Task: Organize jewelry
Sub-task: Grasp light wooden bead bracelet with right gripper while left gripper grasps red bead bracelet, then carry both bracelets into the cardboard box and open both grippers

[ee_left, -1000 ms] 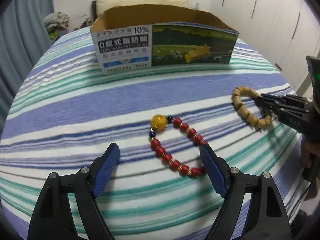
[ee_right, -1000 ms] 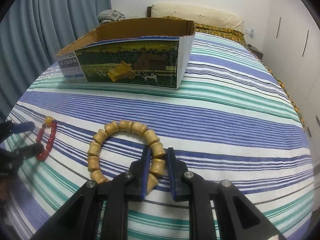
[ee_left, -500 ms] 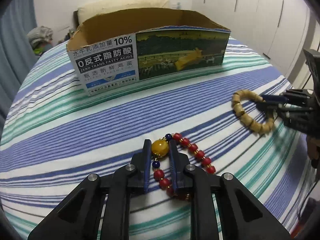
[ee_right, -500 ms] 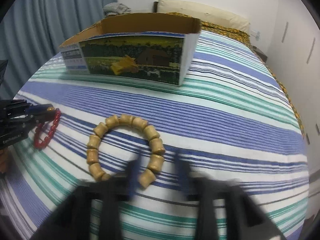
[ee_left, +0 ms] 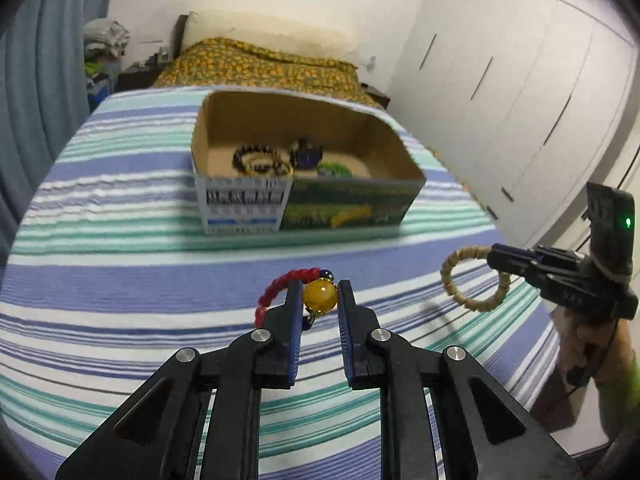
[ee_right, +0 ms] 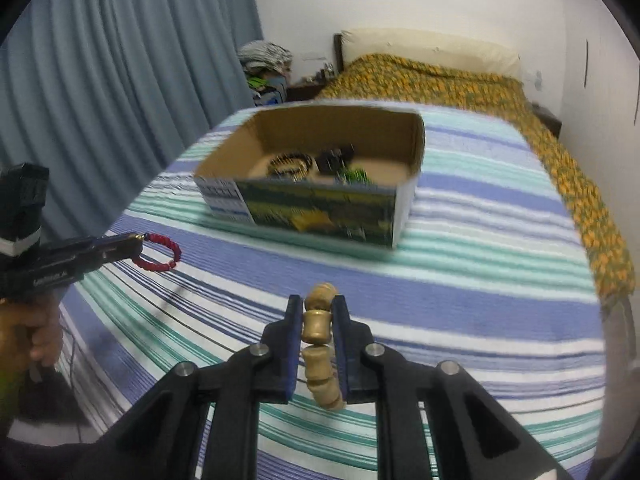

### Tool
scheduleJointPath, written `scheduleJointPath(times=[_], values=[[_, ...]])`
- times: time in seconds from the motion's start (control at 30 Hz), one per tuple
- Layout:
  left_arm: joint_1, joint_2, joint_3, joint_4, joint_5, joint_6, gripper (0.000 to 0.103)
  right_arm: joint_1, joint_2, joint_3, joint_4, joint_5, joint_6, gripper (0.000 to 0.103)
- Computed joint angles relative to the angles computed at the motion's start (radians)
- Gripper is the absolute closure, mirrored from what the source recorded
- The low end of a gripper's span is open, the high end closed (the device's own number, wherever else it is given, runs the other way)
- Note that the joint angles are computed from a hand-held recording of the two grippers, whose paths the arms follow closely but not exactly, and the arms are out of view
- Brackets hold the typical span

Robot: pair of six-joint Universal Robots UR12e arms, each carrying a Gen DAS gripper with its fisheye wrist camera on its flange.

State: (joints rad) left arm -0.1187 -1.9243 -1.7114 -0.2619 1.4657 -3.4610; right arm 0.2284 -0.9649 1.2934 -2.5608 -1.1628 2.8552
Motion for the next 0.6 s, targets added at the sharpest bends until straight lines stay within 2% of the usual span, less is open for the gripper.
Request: scheduleJointPath(times=[0.3,0.6], values=[[0.029,0.029,0.042,-0.027,-0.001,0.034,0.087,0.008,0.000,-0.076,0.009,0.027,-0.030,0.088],[0.048,-0.023,0.174,-0.076,0.029,0.081,0.087,0.032,0.082,-0.250,0.015,0.026,-0.017,0.088]])
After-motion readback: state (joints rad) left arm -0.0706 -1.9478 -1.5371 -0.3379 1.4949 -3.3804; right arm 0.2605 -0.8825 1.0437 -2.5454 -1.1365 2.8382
